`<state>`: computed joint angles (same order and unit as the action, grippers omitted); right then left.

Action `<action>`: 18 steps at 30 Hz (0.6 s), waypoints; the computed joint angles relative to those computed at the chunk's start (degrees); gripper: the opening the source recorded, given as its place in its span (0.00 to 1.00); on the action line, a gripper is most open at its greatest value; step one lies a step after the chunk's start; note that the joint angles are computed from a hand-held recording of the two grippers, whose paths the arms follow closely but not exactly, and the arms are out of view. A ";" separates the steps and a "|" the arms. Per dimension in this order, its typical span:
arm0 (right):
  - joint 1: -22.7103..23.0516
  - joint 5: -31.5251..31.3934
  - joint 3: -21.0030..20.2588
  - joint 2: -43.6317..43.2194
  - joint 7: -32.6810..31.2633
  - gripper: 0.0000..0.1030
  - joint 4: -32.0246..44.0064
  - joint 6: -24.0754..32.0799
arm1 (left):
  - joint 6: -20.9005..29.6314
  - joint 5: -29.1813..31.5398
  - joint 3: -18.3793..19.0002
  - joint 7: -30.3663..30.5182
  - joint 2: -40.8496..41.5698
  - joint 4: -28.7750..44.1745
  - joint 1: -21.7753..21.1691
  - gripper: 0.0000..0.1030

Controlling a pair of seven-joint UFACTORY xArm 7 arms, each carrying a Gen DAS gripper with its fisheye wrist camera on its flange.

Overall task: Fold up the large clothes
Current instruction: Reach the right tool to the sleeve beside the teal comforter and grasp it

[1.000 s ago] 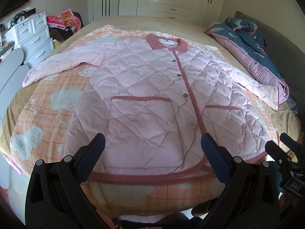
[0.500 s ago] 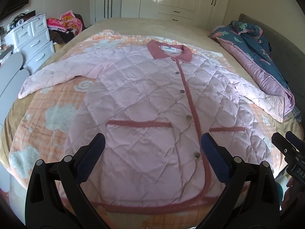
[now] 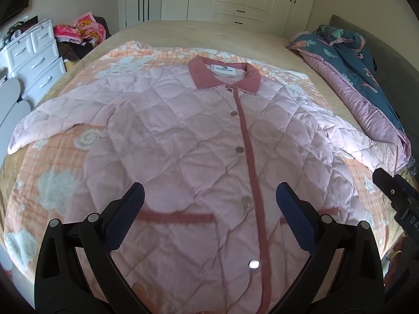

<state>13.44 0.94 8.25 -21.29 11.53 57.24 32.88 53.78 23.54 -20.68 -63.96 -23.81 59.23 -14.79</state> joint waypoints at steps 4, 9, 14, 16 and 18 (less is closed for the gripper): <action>-1.14 -1.18 -0.14 5.07 0.73 0.96 4.25 -0.26 | -1.62 0.56 0.85 1.08 4.21 2.91 0.27 0.91; -2.01 -2.21 -0.77 11.36 2.34 0.96 10.17 -0.49 | -2.24 2.74 2.01 1.11 9.94 7.41 -0.23 0.91; -2.49 -4.36 -1.39 16.84 4.22 0.96 15.47 -0.60 | -1.57 5.81 3.56 0.47 15.67 12.60 -1.79 0.91; -2.78 -5.76 -1.77 18.51 5.38 0.96 16.71 -0.79 | -1.41 6.66 4.46 0.35 17.89 14.50 -2.74 0.91; -3.07 -7.21 -2.24 19.76 6.67 0.96 17.21 -1.47 | -1.38 7.43 5.37 0.38 20.33 16.56 -3.79 0.91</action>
